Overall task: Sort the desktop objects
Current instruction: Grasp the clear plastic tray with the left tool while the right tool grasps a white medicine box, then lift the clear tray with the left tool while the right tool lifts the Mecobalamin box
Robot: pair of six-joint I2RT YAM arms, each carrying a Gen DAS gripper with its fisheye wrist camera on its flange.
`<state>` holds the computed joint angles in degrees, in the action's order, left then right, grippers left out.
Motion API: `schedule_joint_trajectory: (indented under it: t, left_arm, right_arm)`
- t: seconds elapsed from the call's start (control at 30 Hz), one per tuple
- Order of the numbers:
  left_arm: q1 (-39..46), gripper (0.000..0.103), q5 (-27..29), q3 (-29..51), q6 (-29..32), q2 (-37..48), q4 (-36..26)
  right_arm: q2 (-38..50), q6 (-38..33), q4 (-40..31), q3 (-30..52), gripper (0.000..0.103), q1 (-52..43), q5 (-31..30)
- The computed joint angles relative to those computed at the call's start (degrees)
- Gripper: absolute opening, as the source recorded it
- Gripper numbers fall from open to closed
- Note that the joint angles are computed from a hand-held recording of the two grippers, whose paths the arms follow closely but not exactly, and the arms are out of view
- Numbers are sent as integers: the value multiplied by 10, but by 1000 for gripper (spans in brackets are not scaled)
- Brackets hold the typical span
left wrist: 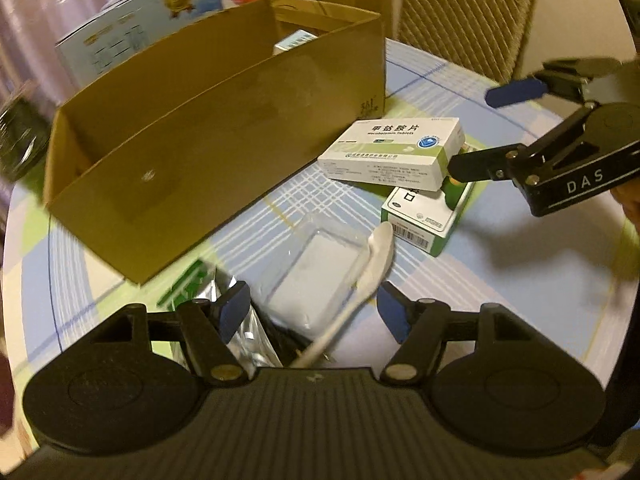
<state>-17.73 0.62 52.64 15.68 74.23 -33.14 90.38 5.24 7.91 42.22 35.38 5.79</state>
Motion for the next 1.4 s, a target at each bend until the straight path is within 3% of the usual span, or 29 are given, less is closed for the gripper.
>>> schedule_joint_trajectory:
  t: [0.5, 0.87, 1.0, 1.27, 1.3, 1.33, 1.37, 1.4]
  left_arm:
    - [34, 66, 57, 86, 130, 158, -13]
    - [43, 60, 67, 86, 76, 175, 12]
    - [44, 59, 66, 79, 59, 161, 20]
    - [38, 58, 53, 67, 20, 108, 17]
    - [35, 56, 51, 63, 14, 96, 14]
    - [34, 31, 54, 58, 7, 83, 11]
    - [29, 19, 50, 50, -10, 66, 9]
    - [23, 18, 42, 44, -26, 52, 5]
  right_arm:
    - [61, 7, 6, 37, 93, -5, -5]
    - [101, -7, 1, 68, 92, 7, 15]
    - [113, -5, -6, 77, 70, 8, 17]
    - [49, 9, 7, 29, 68, 18, 35]
    - [32, 14, 2, 17, 68, 21, 40]
    - [16, 23, -3, 5, 68, 25, 44]
    - [-2, 35, -8, -9, 68, 28, 44]
    - [-19, 47, -18, -23, 68, 32, 46]
